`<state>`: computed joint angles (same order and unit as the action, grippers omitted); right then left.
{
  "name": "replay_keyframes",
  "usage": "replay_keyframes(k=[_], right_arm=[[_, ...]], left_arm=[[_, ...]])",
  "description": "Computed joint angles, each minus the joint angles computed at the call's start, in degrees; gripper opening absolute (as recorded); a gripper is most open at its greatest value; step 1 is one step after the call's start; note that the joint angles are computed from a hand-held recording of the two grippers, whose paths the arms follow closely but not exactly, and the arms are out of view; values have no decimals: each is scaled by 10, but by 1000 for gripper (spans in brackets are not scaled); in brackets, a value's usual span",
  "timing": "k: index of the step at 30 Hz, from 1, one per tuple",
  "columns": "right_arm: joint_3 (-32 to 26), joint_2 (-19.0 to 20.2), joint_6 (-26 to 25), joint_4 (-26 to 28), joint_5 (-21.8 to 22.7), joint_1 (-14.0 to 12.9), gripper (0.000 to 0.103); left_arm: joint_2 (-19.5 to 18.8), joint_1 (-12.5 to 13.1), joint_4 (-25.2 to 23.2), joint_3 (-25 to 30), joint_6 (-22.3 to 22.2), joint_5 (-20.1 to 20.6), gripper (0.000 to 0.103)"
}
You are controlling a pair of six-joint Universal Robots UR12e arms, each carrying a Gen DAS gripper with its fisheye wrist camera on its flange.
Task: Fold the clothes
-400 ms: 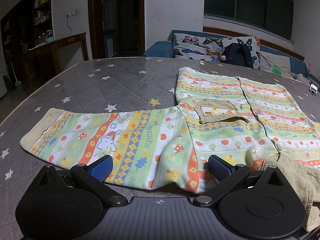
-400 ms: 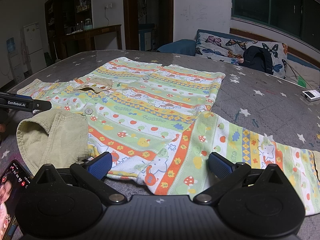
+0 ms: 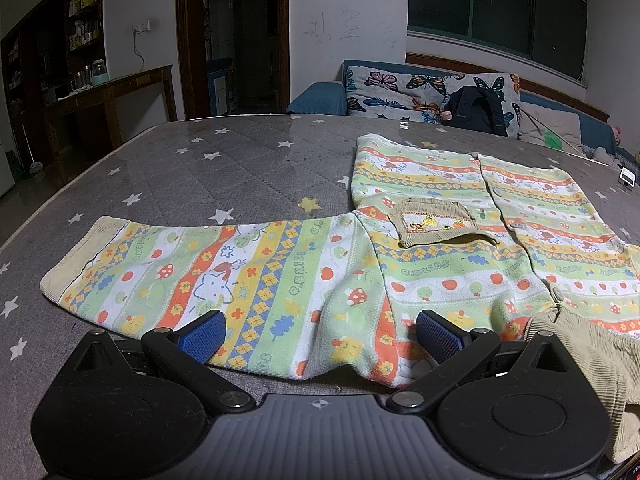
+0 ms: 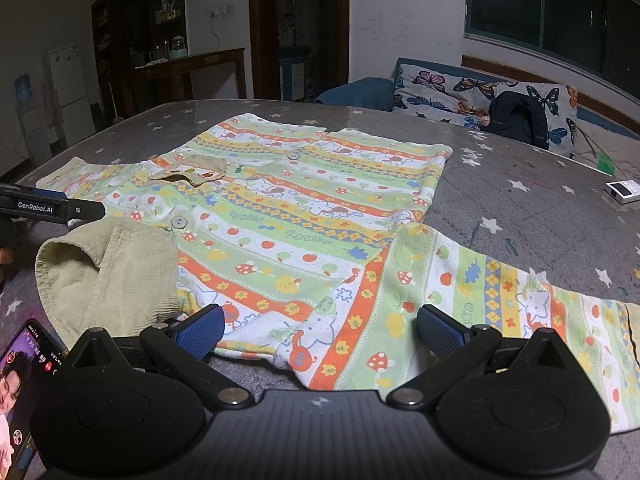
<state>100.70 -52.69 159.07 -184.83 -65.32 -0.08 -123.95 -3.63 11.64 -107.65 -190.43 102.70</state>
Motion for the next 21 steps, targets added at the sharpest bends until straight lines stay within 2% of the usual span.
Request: replay_keyframes(k=[4,6,7,10,12,14,18,21], right_arm=[[4,-2,9,-7,-2,-3,98],[10,-2,35,-32,5,-11,96],[3,-3,46,-23,-14,-10,94],[12,-8,78,-53,-27,-25,91],[23,-11,110,-82,-55,-38,88],[26,-15,124,-84,-87,-46,87],[23,-17,128,-74,-166,-57,84],[26,-19,134,-70,-201,-63,84]], left_arm=[[0,0,0,0,0,0,103],[0,0,0,0,0,0,103],[0,0,0,0,0,0,103],[0,0,0,0,0,0,103],[0,0,0,0,0,0,103],[0,0,0,0,0,0,103],[0,0,0,0,0,0,103],[0,0,0,0,0,0,103]])
